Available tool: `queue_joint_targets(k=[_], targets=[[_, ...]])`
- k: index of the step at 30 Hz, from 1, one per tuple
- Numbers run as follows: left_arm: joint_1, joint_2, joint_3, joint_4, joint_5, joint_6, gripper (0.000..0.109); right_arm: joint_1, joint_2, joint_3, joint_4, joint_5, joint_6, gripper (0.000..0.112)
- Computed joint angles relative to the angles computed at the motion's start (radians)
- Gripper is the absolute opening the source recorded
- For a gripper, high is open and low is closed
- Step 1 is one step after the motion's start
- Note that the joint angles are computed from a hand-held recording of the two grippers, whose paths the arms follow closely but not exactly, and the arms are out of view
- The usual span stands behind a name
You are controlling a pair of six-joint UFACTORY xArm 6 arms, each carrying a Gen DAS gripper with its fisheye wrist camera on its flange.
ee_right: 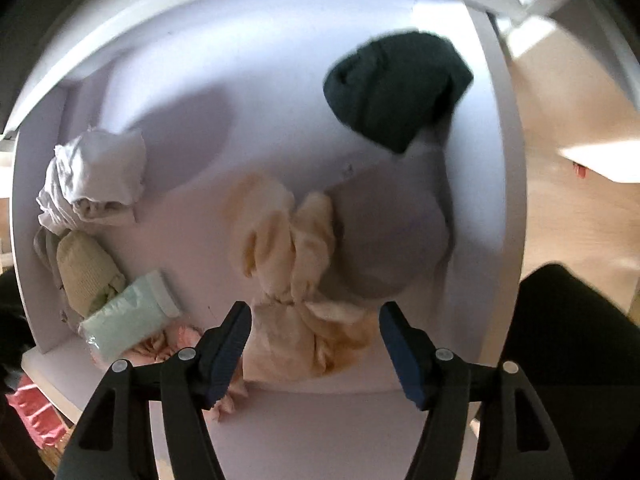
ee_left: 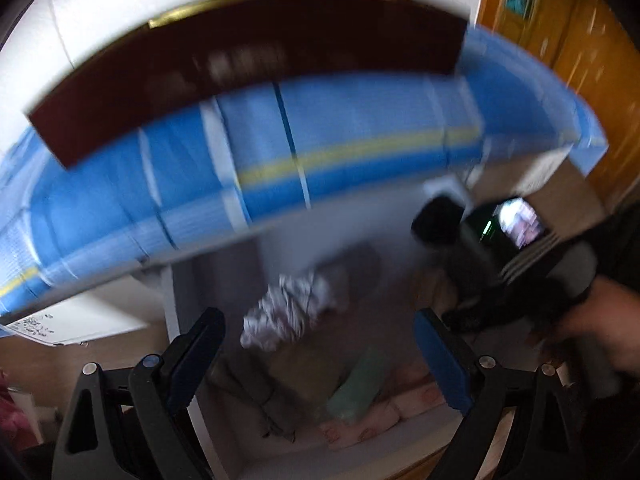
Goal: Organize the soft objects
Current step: 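Grasp the cream tied garment with the right tool while the left tool returns to the shelf, then grasp the mint plastic-wrapped pack with the left tool while the right tool lifts the cream garment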
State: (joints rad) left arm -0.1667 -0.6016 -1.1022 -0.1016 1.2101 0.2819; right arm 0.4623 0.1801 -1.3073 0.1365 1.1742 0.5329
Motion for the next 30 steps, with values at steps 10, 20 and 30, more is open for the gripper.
queue_joint_targets(k=[10, 20, 30], targets=[[-0.005, 0.017, 0.051, 0.076, 0.019, -0.032, 0.095, 0.034, 0.135, -0.095, 0.026, 0.015, -0.007, 0.053], [-0.089, 0.081, 0.117, 0.113, 0.072, 0.038, 0.095, 0.025, 0.124, -0.077, 0.003, 0.003, 0.016, 0.038], [-0.171, 0.124, 0.2, 0.172, 0.068, 0.115, 0.072, 0.005, 0.164, -0.05, 0.014, -0.048, -0.033, 0.041]])
